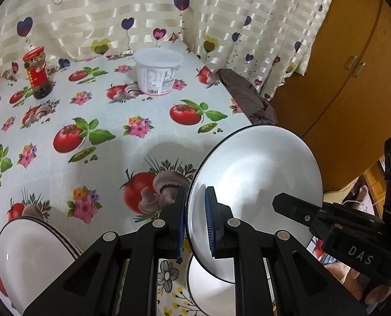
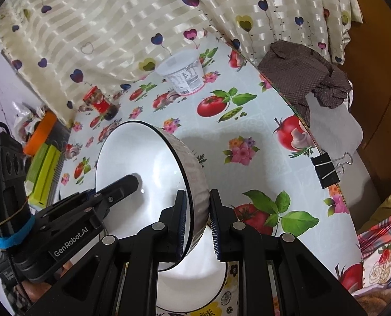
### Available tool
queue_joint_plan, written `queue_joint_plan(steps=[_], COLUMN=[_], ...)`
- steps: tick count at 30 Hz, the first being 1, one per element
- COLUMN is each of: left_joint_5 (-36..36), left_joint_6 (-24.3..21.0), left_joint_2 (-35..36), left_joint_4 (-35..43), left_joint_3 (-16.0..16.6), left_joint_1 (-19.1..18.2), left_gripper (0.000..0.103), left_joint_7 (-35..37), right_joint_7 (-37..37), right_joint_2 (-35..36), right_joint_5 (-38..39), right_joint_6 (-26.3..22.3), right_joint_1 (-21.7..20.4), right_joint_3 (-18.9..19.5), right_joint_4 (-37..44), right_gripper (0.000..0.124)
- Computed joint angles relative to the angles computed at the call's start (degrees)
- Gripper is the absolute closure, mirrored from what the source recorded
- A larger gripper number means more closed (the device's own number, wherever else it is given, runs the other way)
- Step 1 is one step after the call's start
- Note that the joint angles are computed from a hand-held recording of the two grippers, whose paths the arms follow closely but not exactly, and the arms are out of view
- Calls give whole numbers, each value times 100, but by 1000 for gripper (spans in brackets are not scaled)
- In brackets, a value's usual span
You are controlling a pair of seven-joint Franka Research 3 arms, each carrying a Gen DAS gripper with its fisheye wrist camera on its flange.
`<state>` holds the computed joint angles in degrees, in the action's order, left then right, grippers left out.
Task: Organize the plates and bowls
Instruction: 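Lower the second white bowl into the first bowl on the floral plate with both grippers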
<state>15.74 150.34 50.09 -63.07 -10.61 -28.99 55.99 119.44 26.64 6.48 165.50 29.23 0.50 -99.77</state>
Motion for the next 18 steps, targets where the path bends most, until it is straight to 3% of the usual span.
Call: queue_joint_plan(steps=[18], left_joint_5=[189], left_joint_6=[315], left_joint_2=[-529], left_joint_4=[-702], left_joint_3=[-7], left_joint_1=[0], left_gripper=[89], left_joint_7=[-77], right_joint_7=[-30], right_joint_2=[-443], right_joint_5=[116], right_joint_6=[239], right_joint_1=[-25], right_joint_3=[110], right_joint_4=[-539], right_gripper=[107])
